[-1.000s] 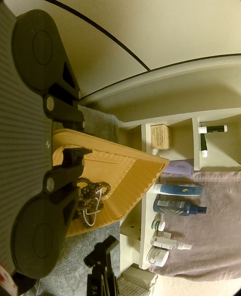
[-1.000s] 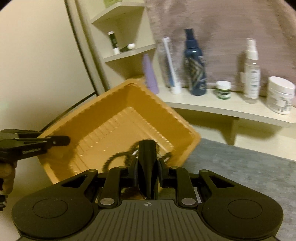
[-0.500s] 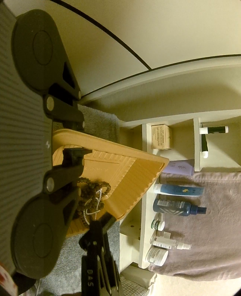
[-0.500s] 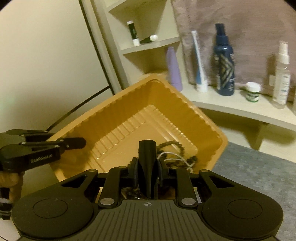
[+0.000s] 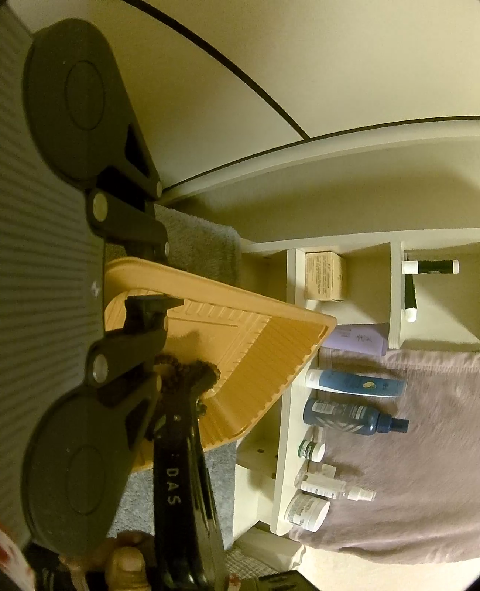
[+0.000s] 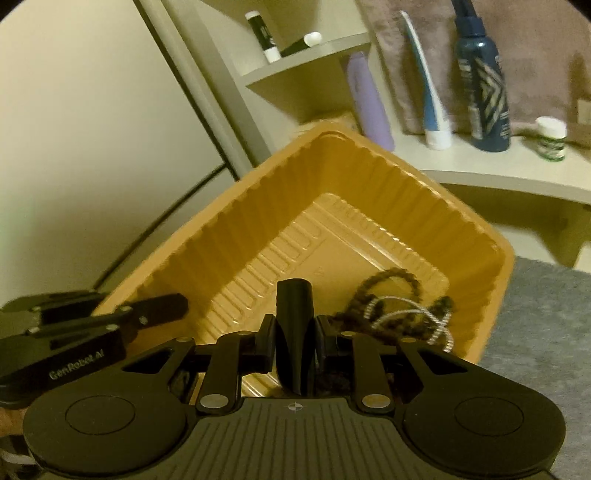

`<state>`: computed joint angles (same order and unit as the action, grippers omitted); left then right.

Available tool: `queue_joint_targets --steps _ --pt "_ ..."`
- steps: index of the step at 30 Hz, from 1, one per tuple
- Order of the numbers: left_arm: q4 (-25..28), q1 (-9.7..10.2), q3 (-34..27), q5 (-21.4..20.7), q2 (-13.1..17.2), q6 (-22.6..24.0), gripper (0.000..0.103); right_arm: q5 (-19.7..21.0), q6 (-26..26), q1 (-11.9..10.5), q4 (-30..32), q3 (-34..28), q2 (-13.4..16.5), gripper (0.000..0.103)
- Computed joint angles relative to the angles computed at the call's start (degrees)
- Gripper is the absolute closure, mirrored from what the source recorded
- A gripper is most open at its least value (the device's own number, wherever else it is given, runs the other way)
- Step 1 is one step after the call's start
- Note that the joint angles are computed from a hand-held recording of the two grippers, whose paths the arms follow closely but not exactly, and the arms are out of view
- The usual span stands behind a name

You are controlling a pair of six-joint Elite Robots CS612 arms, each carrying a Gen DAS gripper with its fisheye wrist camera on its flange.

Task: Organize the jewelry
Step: 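Drop the black tube into the tray by opening the right gripper, then lower the orange tray flat onto the towel and open the left gripper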

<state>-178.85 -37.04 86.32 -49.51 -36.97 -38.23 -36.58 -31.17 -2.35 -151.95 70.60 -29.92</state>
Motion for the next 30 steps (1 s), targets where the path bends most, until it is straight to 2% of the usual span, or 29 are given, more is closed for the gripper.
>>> queue_joint_targets --steps 1,3,9,14,20,26,30 --pt "-0.14 0.02 0.09 -0.12 -0.03 -0.08 0.096 0.79 0.81 -0.18 -0.78 -0.11 0.26 0.066" --pt "-0.45 0.09 0.3 -0.38 -0.03 -0.46 0.096 0.66 5.12 -0.55 -5.6 0.04 0.73 0.058" --pt "-1.0 0.33 0.8 -1.11 -0.04 -2.02 0.096 -2.35 15.38 -2.41 -15.63 1.09 1.2 0.057" --pt "-1.2 0.43 1.16 -1.37 0.02 -2.88 0.096 -5.23 20.55 -4.14 -20.14 3.09 0.88 0.055" --pt "-0.26 0.84 1.91 -2.16 0.05 -4.96 0.098 -7.11 22.54 -5.13 -22.47 4.84 0.47 0.055" --pt "-2.01 1.77 3.42 -5.18 0.45 -9.08 0.098 -9.07 22.13 -5.62 -22.61 6.66 -0.15 0.054" --pt "-2.6 2.32 4.1 -6.78 0.68 -12.23 0.092 -9.78 21.94 -5.57 -22.36 7.33 -0.39 0.053"
